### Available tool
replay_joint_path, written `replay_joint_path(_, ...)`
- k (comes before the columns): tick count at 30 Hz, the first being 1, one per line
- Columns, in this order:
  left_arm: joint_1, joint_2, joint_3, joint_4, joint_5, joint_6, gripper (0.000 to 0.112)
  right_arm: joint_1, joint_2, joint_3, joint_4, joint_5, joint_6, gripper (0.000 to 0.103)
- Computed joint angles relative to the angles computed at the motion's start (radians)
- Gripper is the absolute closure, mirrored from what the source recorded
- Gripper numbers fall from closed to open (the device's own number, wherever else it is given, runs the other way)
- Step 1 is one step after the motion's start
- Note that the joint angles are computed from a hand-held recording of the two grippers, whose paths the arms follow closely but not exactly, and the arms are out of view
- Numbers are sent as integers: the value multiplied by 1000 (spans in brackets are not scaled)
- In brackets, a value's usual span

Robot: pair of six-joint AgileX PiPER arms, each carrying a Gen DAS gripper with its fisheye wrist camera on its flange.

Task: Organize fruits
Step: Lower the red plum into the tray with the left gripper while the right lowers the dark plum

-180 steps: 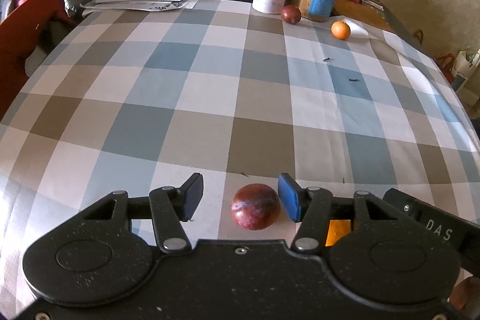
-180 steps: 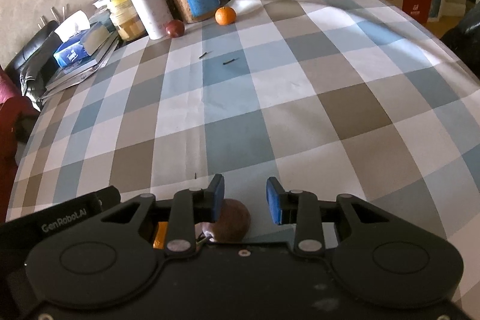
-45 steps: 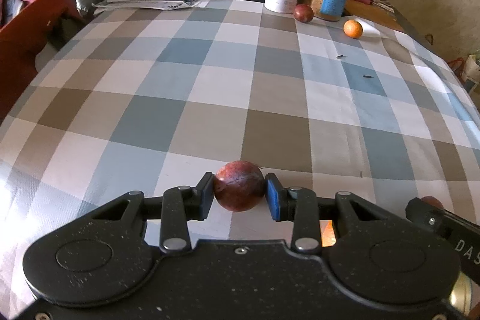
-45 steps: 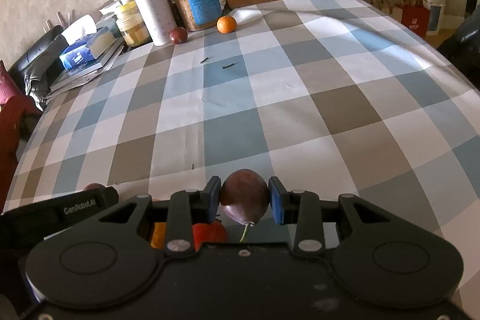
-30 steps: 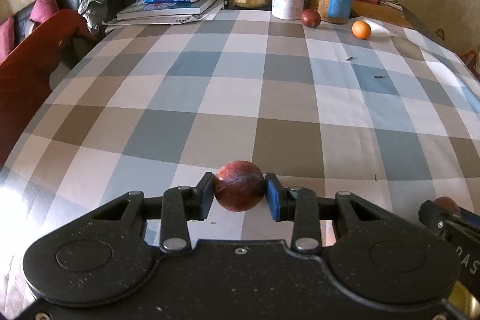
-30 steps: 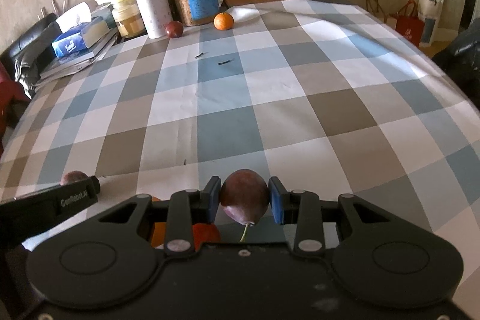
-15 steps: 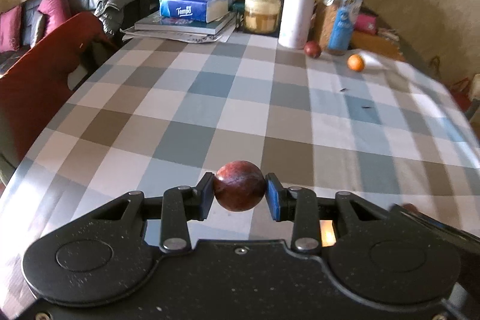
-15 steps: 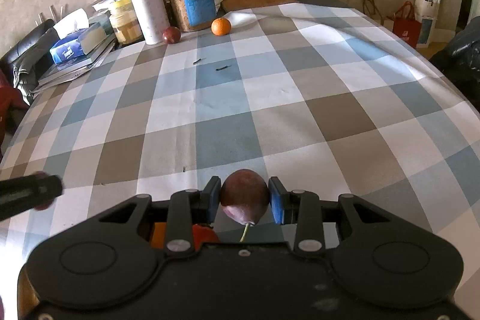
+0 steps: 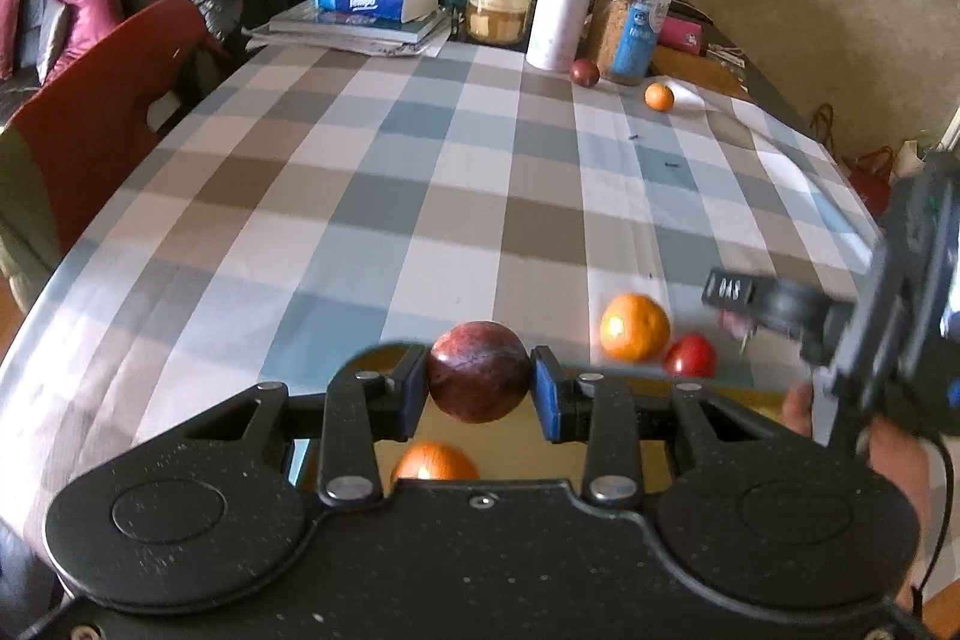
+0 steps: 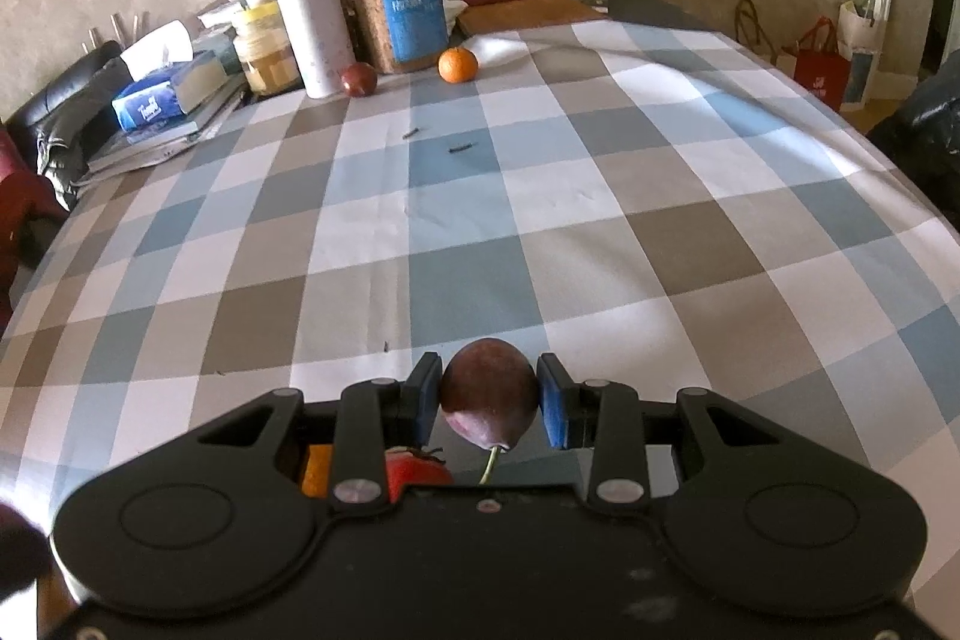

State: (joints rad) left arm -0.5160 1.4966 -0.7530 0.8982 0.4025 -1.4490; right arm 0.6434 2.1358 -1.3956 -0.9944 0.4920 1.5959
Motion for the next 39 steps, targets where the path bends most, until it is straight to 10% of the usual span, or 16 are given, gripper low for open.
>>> replay_joint_path(12, -98, -136, 157, 57, -8, -111, 68, 63, -136, 92, 24, 38, -51, 67)
replay_joint_path(26, -179, -194, 239, 64, 9, -193, 68, 168, -394, 453, -177, -81, 273, 67)
replay_joint_path(39, -322, -227, 266, 118, 153, -338, 68, 337, -490, 572, -73, 101, 301, 67)
